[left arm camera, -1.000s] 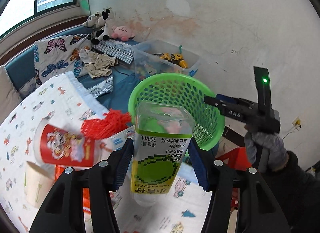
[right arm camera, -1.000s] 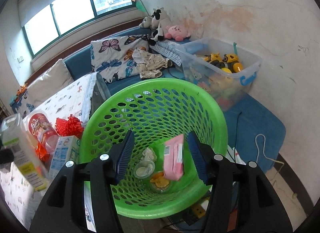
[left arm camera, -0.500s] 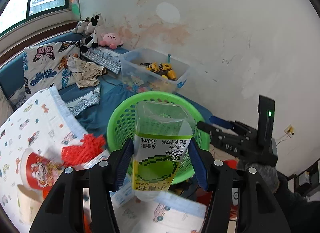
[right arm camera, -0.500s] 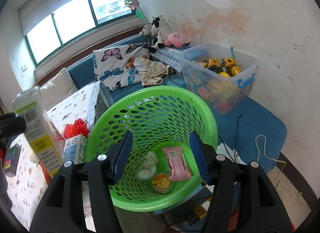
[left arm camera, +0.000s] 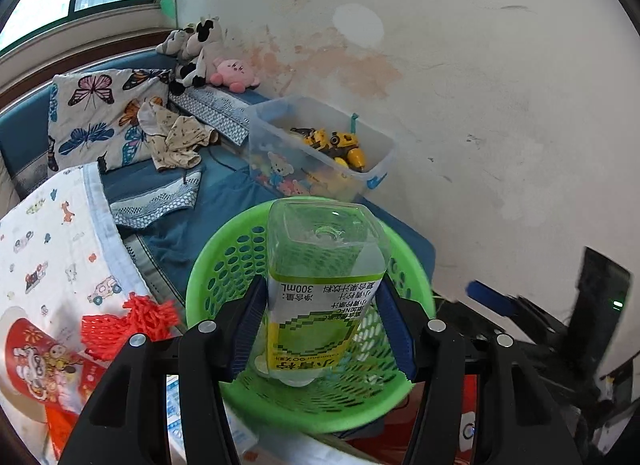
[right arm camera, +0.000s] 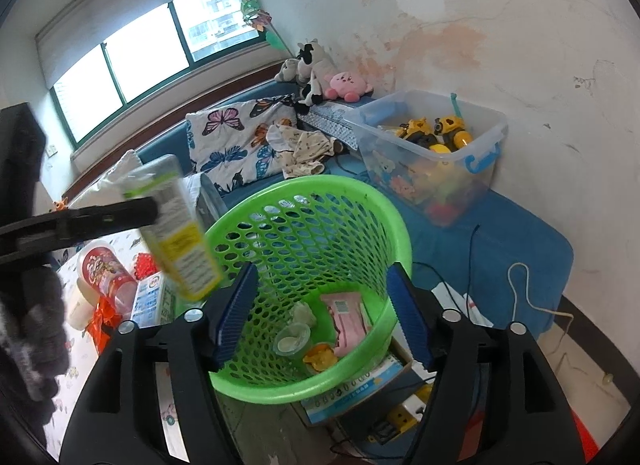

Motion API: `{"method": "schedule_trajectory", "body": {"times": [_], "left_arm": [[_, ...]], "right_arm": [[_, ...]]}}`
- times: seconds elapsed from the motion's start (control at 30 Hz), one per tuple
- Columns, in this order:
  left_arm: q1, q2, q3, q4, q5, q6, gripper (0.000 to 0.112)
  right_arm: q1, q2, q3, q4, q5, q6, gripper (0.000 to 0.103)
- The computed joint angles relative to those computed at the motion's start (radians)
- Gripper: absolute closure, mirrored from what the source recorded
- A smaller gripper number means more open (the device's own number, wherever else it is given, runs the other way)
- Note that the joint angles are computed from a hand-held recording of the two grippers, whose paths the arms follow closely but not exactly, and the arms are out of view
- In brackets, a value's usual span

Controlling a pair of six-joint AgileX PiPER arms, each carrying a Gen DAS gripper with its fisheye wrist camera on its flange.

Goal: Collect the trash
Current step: 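Lower the yellow-green bottle into the green basket and open the left gripper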

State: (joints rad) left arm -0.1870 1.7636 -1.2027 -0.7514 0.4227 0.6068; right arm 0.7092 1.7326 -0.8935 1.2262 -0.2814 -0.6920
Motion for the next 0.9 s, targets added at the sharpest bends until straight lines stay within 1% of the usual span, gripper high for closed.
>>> {"method": "schedule_trajectory", "body": {"times": [0.23, 0.3, 0.43, 0.53, 0.63, 0.73, 0.77, 0.9], "left_arm": [[-0.030, 0.057, -0.012, 0.110, -0.023, -0.110, 0.057], [-0.027, 0.061, -0.003, 0.090, -0.030, -0.090, 0.052], [-0.013, 0.049, 0.016, 0.051, -0.022, -0.059, 0.048], [0.004, 0.008, 0.060, 0.001, -0.031, -0.009, 0.048], [0.030, -0.064, 0.137, -0.061, -0.052, 0.054, 0.048], [0.057, -0.127, 0.202, -0.093, -0.065, 0.088, 0.048], [0.077, -0.157, 0.233, -0.126, -0.065, 0.122, 0.048], [0.153, -0.261, 0.332, -0.166, -0.069, 0.182, 0.048]], "right_arm": [[0.017, -0.005, 0.015, -0.066, 0.004, 0.062, 0.028], [0.026, -0.007, 0.022, -0.085, -0.001, 0.082, 0.027], [0.037, -0.011, 0.029, -0.082, -0.006, 0.086, 0.026], [0.045, -0.019, 0.034, -0.076, -0.006, 0.083, 0.026], [0.059, -0.025, 0.034, -0.063, -0.007, 0.070, 0.026], [0.083, -0.028, 0.025, -0.038, -0.008, 0.044, 0.024], [0.092, -0.025, 0.018, -0.024, -0.007, 0.027, 0.024], [0.134, -0.008, -0.019, 0.046, -0.007, -0.049, 0.022]]}}
